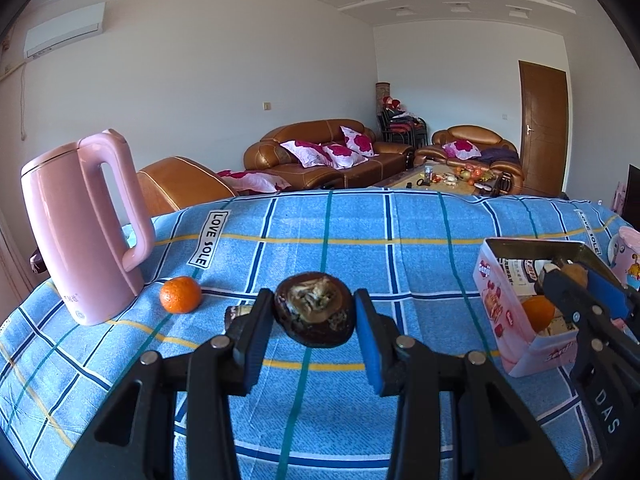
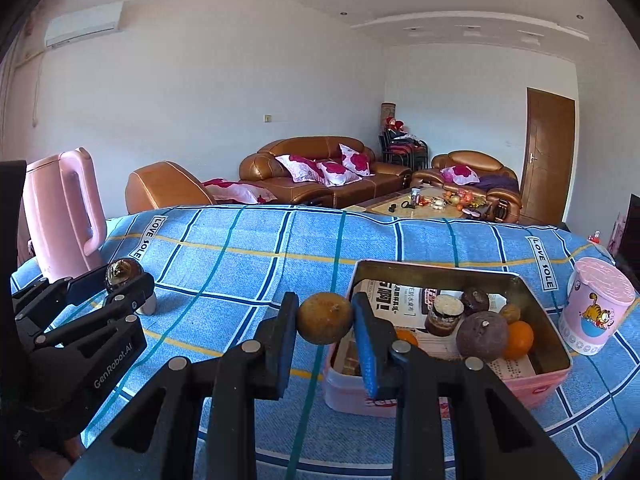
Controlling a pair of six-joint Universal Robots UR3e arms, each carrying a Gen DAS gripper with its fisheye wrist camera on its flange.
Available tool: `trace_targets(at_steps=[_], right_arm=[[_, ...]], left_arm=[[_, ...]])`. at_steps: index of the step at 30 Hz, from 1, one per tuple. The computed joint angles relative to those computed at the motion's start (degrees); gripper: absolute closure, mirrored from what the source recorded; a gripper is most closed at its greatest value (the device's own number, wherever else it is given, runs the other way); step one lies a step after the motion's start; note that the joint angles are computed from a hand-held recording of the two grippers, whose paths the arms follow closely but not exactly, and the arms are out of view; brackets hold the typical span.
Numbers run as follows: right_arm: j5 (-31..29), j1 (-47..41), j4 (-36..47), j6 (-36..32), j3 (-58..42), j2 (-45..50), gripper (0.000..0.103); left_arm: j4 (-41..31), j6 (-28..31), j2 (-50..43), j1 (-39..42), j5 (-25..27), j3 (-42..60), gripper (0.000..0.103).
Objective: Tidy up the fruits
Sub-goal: 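Carry the brown fruit and tan fruit toward the tin with both tools, then open both tools over the tin to drop the brown and tan fruits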
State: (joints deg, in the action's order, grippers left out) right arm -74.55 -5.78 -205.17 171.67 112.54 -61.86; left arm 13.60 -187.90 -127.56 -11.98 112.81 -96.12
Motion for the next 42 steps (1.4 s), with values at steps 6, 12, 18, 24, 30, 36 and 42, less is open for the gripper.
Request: trace_targets(at_steps=[6,12,18,24,30,36,42], right_arm=[[0.6,-2.36,-1.03,-0.97,1.33,-0.83,0.073],[1.11,-4.88,-1.1,-1.7,1.02,-0.66,0.073],[1.91,-7.46,-1.11,-2.31,1.04,-0.64,0.073],[2.95,-10.1,-1.41,-3.25,0.9,-0.48,0.073],[3.51,-12.75,-0.97,-3.39,0.16,-0.18,0.073],[3.74,-15.92,0.2,-2.31,-1.97,0.64,0.073],[3.72,-18.43,2.11,-1.09,-5.07,1.97,0.073]], left_arm=[[-1.65,-0.22,-1.6,-2.17,0.74,3.37,0.061],[-3.29,-0.2,-3.0,-4.18,1.45,6.46,0.061],[-4.83,-0.34,-4.67,-5.76,1.67,9.71,0.061],[-5.98,-0.29,-6.2,-7.17,0.99,12.85,0.061],[-9.76,0.25,-9.52,-9.46,0.68,20.26,0.061],[-15.51,1.68,-14.56,-12.19,-0.3,31.1,0.061],[-23.82,0.92,-20.25,-13.36,-1.82,43.67,0.061]])
